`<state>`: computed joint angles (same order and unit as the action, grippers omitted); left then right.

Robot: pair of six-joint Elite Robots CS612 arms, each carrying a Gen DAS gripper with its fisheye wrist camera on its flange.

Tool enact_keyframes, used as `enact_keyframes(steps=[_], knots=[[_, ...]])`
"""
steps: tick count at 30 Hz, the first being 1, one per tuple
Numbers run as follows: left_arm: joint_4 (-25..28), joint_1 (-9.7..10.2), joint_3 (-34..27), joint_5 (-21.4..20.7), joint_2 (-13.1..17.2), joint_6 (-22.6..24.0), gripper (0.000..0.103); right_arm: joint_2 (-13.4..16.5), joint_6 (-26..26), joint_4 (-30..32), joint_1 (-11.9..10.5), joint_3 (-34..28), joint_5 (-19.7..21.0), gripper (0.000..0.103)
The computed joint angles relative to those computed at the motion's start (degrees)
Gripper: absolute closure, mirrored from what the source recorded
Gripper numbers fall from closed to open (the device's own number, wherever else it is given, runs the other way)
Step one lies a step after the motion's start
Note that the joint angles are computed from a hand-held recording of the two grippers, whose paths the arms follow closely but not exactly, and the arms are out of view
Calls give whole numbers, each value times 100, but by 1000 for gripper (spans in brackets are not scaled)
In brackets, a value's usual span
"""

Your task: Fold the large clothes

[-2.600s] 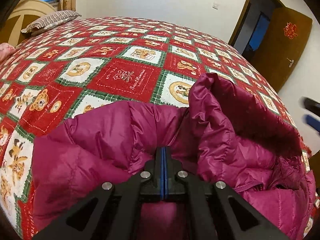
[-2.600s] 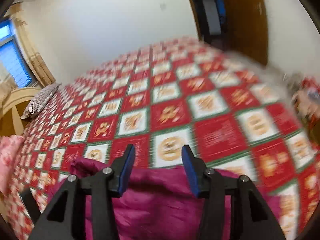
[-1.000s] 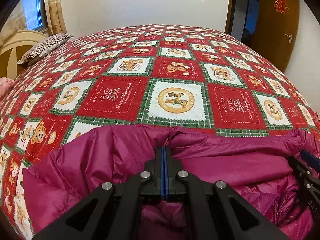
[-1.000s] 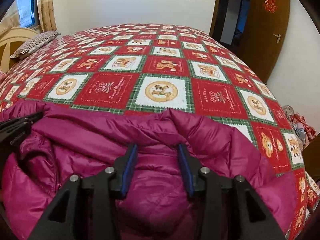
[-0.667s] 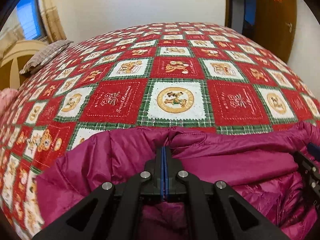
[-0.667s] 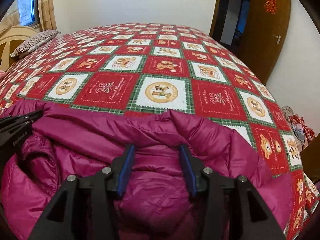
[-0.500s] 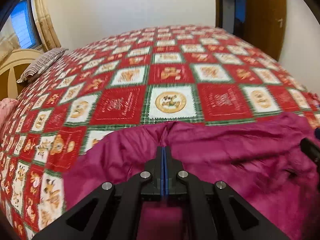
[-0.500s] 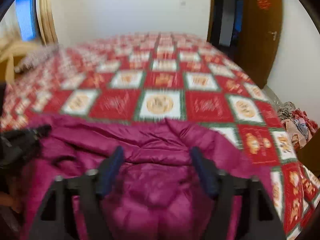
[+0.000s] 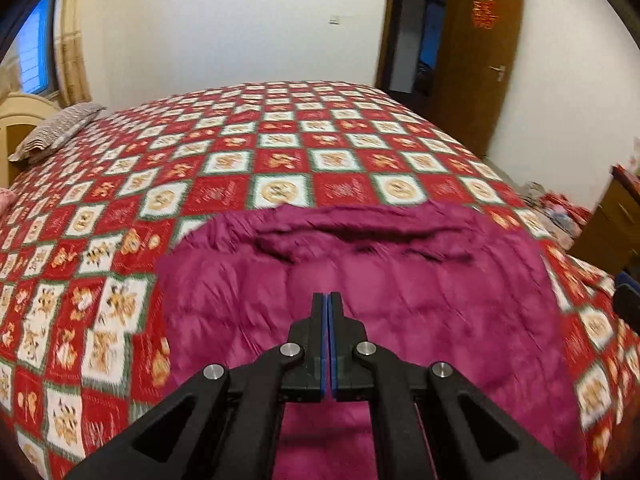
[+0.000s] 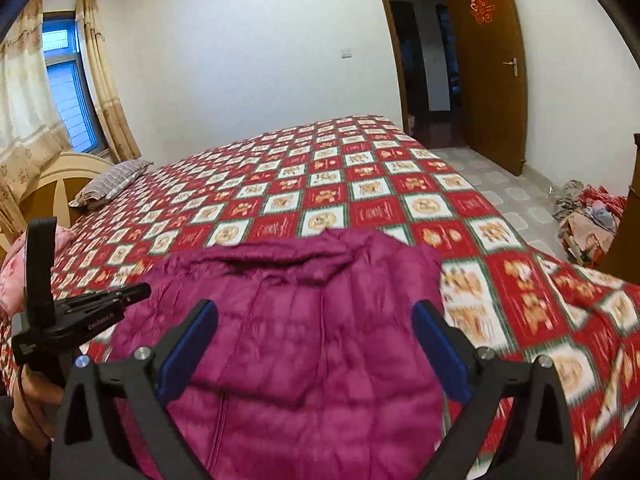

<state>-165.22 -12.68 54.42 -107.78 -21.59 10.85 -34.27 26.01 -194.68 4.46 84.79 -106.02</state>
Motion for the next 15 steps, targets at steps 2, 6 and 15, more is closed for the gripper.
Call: enact_keyframes(steps=[2,6,15], knots=[[31,48,238,-265,-121,42,102,-87,58,-114,63,213,-63,4],[419,250,724,-1114,-366,176,102,-272,316,-471,141,687,-119,4],[205,796,1694,-1814,-674,-336,96,-648,684,-848,350,1732,-680,4]])
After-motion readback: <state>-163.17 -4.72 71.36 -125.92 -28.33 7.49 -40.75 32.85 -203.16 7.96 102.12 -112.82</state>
